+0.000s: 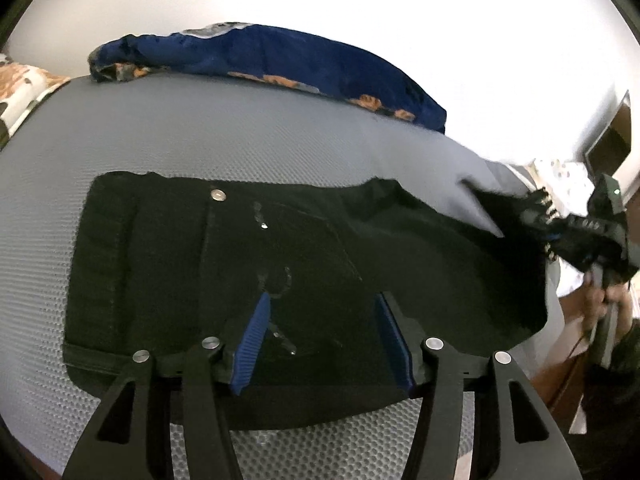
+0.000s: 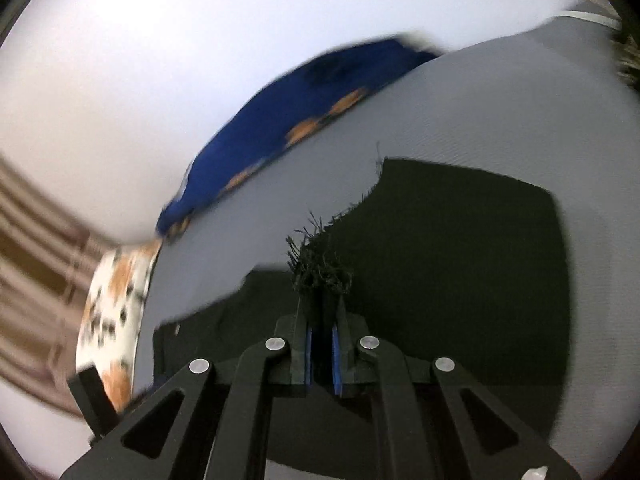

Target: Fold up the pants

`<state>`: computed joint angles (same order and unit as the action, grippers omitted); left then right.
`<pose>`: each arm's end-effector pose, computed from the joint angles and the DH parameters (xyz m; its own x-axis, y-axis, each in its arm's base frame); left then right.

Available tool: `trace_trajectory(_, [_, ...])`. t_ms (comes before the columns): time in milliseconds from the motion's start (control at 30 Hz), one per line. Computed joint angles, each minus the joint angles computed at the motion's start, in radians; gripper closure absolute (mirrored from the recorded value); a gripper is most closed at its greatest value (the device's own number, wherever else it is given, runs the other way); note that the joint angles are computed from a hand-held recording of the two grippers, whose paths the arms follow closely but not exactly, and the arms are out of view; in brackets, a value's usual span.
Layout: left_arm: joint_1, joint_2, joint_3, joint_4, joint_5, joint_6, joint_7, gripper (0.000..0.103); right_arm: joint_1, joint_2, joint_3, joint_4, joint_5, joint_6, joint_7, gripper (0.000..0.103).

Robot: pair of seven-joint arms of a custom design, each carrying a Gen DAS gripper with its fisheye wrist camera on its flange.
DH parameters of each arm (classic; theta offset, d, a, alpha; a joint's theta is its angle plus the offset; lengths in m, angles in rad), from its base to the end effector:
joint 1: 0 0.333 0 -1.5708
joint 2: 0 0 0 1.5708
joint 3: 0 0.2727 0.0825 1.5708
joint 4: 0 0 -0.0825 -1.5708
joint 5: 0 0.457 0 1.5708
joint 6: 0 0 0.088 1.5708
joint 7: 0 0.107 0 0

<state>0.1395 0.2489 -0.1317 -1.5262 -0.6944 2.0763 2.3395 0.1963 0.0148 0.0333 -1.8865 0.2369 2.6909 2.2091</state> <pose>0.7295 -0.0185 0.5030 -0.5464 -0.7636 0.3440 -0.7626 0.2838 -0.5813 0.6670 0.1479 0.5205 -0.3144 -0.7456 -0.5875 -0.6706 0.6125 -0.4185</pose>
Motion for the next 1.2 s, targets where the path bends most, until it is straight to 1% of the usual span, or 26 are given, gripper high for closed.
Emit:
trace_trajectory(33, [0.002, 0.0, 0.001, 0.0, -0.006, 0.001, -0.003, 0.047, 0.01, 0.05, 0.012, 0.057, 0.03, -0.026, -0.047, 0.095])
trace_trajectory(100, [0.008, 0.008, 0.001, 0.01, -0.017, -0.007, -0.007, 0.047, 0.017, 0.115, 0.039, 0.128, 0.082, -0.069, -0.125, 0.095])
trace_trajectory(133, [0.01, 0.009, 0.002, 0.013, -0.017, -0.01, -0.007, 0.047, 0.015, 0.132, 0.049, 0.144, 0.106, -0.082, -0.153, 0.095])
trace_trajectory(200, [0.013, 0.007, 0.001, 0.01, -0.022, -0.013, -0.001, 0.047, 0.022, 0.184, 0.075, 0.201, 0.13, -0.14, -0.222, 0.095])
trace_trajectory(267, [0.014, 0.009, 0.0, 0.011, -0.026, -0.016, 0.0, 0.047, 0.033, 0.216, 0.084, 0.237, 0.114, -0.178, -0.237, 0.094])
trace_trajectory(467, [0.015, 0.023, -0.008, 0.028, -0.032, -0.055, 0.005, 0.047, 0.054, 0.243, 0.094, 0.267, 0.059, -0.291, -0.292, 0.094])
trace_trajectory(533, [0.012, 0.024, -0.011, 0.032, -0.029, -0.07, 0.007, 0.047, 0.065, 0.255, 0.092, 0.282, 0.026, -0.327, -0.303, 0.091])
trace_trajectory(567, [0.01, 0.024, -0.012, 0.033, -0.029, -0.077, 0.006, 0.047, 0.071, 0.251, 0.09, 0.278, 0.009, -0.325, -0.305, 0.09])
trace_trajectory(600, [0.007, 0.025, -0.013, 0.038, -0.027, -0.087, 0.003, 0.047, 0.076, 0.254, 0.088, 0.285, -0.006, -0.327, -0.302, 0.084])
trace_trajectory(633, [0.007, 0.03, -0.015, 0.047, -0.029, -0.108, 0.0, 0.047, 0.071, 0.244, 0.092, 0.276, 0.011, -0.33, -0.312, 0.079])
trace_trajectory(667, [0.007, 0.037, -0.016, 0.06, -0.03, -0.133, -0.005, 0.047, 0.064, 0.226, 0.097, 0.257, 0.04, -0.323, -0.327, 0.071])
trace_trajectory(700, [0.006, 0.04, -0.017, 0.067, -0.029, -0.147, -0.011, 0.047, 0.065, 0.2, 0.095, 0.229, 0.046, -0.306, -0.325, 0.066])
trace_trajectory(800, [0.009, 0.072, -0.021, 0.12, -0.032, -0.242, -0.042, 0.047, 0.065, 0.132, 0.09, 0.153, 0.074, -0.273, -0.334, 0.065])
trace_trajectory(900, [0.015, 0.127, -0.033, 0.197, -0.043, -0.355, -0.101, 0.047, 0.07, 0.037, 0.066, 0.048, 0.048, -0.231, -0.269, 0.062])
trace_trajectory(933, [0.017, 0.149, -0.039, 0.226, -0.05, -0.396, -0.129, 0.047, 0.07, -0.004, 0.056, -0.001, 0.032, -0.207, -0.231, 0.062])
trace_trajectory(1033, [0.016, 0.236, -0.057, 0.335, -0.052, -0.519, -0.238, 0.047, 0.066, -0.079, 0.034, -0.092, -0.002, -0.167, -0.141, 0.062])
trace_trajectory(1133, [0.011, 0.303, -0.076, 0.414, -0.041, -0.593, -0.326, 0.05, 0.063, -0.119, 0.021, -0.145, -0.027, -0.143, -0.074, 0.062])
trace_trajectory(1200, [0.004, 0.328, -0.084, 0.443, -0.023, -0.612, -0.357, 0.054, 0.062, -0.143, 0.013, -0.176, -0.036, -0.127, -0.047, 0.062])
